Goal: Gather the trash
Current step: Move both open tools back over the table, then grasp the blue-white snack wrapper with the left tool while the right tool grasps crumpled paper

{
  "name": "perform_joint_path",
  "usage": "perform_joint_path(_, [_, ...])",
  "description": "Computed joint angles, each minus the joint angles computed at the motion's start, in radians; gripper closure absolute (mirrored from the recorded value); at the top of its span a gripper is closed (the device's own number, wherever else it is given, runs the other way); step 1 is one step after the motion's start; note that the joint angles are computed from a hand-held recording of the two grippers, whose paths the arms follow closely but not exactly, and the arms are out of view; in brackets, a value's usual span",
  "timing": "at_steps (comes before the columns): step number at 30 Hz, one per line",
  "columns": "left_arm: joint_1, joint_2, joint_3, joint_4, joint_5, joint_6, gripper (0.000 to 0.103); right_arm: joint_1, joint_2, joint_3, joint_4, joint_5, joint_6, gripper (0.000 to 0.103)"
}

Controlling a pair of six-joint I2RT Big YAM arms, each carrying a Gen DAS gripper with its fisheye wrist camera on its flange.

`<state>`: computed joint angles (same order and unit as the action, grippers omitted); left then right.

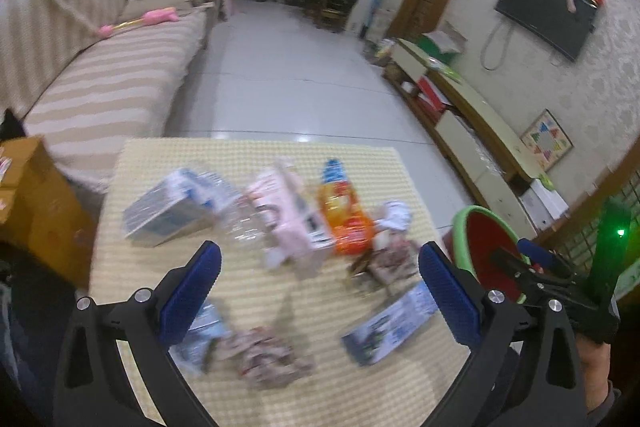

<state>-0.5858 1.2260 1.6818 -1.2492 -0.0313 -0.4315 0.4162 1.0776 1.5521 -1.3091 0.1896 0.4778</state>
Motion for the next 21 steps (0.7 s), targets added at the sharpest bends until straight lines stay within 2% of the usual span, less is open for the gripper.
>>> perform_joint_path(10, [0.159, -0.127, -0.16, -0.016, 0.061, 0.0, 0.008, 0.087, 0.058, 0.02, -0.009, 0.032, 0.019, 0.005])
perform_joint_path(15, [0.204, -0.153, -0.219, -0.018, 0.093, 0.0, 0.008, 0.096, 0.071, 0.024, -0.016, 0.033, 0.021, 0.005])
perform_joint_path(21, [0.198, -0.15, -0.279, -0.025, 0.099, -0.009, 0.008, 0.095, 0.089, 0.019, -0.016, 0.021, 0.008, 0.005])
